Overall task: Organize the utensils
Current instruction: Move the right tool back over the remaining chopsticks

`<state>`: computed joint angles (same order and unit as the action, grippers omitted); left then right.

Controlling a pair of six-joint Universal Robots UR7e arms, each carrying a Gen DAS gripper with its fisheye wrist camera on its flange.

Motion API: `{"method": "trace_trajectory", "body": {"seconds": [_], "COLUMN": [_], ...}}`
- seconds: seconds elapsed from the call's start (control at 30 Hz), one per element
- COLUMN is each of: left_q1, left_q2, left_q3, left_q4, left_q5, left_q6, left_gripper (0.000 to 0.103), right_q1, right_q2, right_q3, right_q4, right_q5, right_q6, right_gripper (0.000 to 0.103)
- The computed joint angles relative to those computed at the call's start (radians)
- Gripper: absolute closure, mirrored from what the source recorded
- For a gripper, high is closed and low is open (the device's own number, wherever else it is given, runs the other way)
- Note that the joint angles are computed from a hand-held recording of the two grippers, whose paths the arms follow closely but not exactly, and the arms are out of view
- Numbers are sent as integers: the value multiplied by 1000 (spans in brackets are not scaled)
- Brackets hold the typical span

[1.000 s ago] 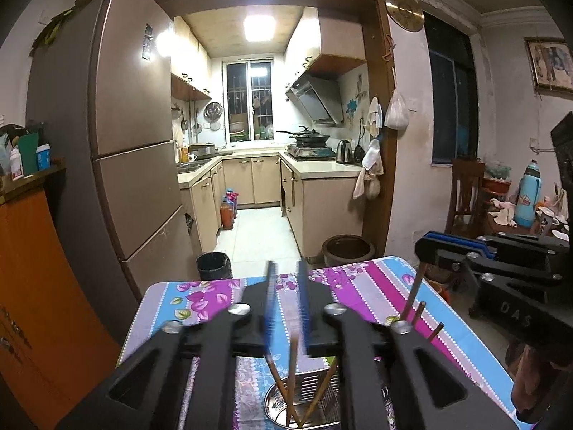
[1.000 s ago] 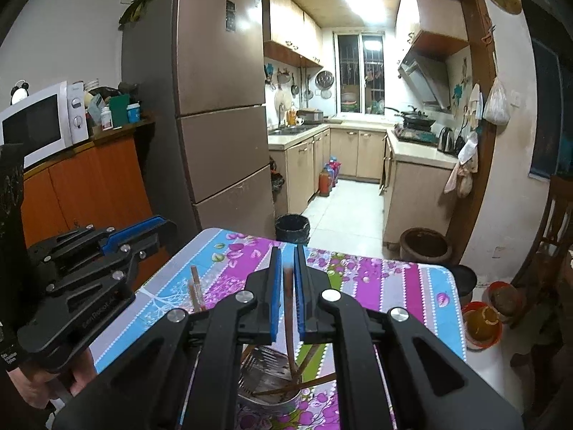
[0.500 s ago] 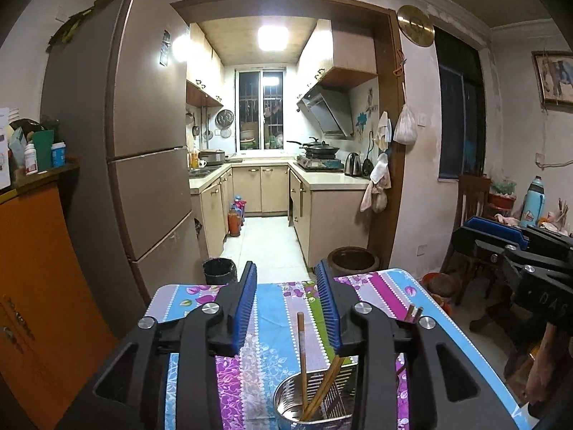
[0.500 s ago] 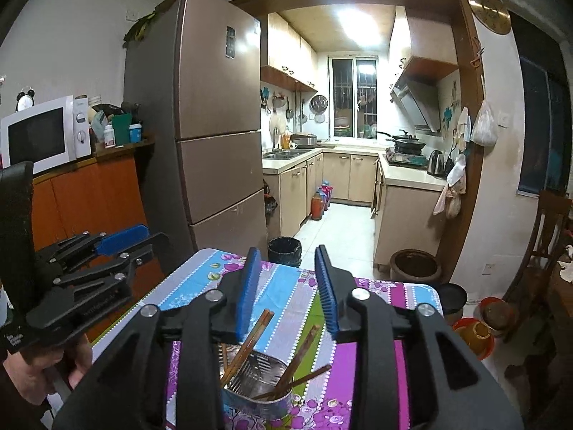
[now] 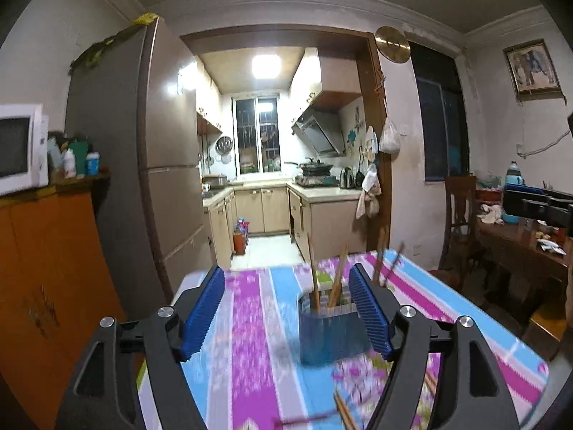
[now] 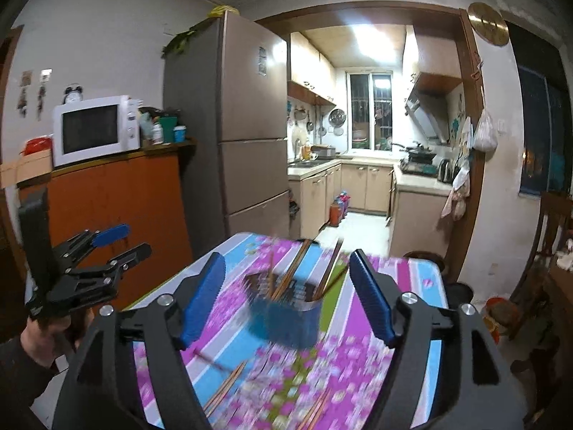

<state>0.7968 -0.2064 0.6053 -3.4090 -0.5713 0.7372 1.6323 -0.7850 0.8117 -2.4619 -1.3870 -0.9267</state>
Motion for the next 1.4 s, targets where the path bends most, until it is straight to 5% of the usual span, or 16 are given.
{"method": "trace_trajectory", "body": {"seconds": [0.17, 0.37, 0.6, 0.87, 1.2, 1.4], "left_q1": [-14, -35, -29, -25, -9, -7], "left_q2": [-121, -144, -145, -106, -79, -55], "left_q3": [330, 544, 741, 815, 824, 791], "left_q4": [-140, -295, -246, -244, -190, -205], "left_q5": [43, 79, 53, 26, 5, 6], "left_q6": [-77, -81, -250, -320, -368, -337], "left_gripper": [29, 29, 29, 30, 74, 77], "right_q1": [-57, -112, -181, -233, -281, -289], "right_q2": [-144, -239, -289, -303, -305, -304], "right_q3": [309, 554, 720, 826, 892, 906], "right_q4": [-138, -341, -471, -562, -595, -590], "right_q5": [41, 96, 122, 93, 18, 11], "right_q6": [-5, -26, -23, -32, -60, -71], "right_gripper": [32, 32, 32, 32, 41, 45]}}
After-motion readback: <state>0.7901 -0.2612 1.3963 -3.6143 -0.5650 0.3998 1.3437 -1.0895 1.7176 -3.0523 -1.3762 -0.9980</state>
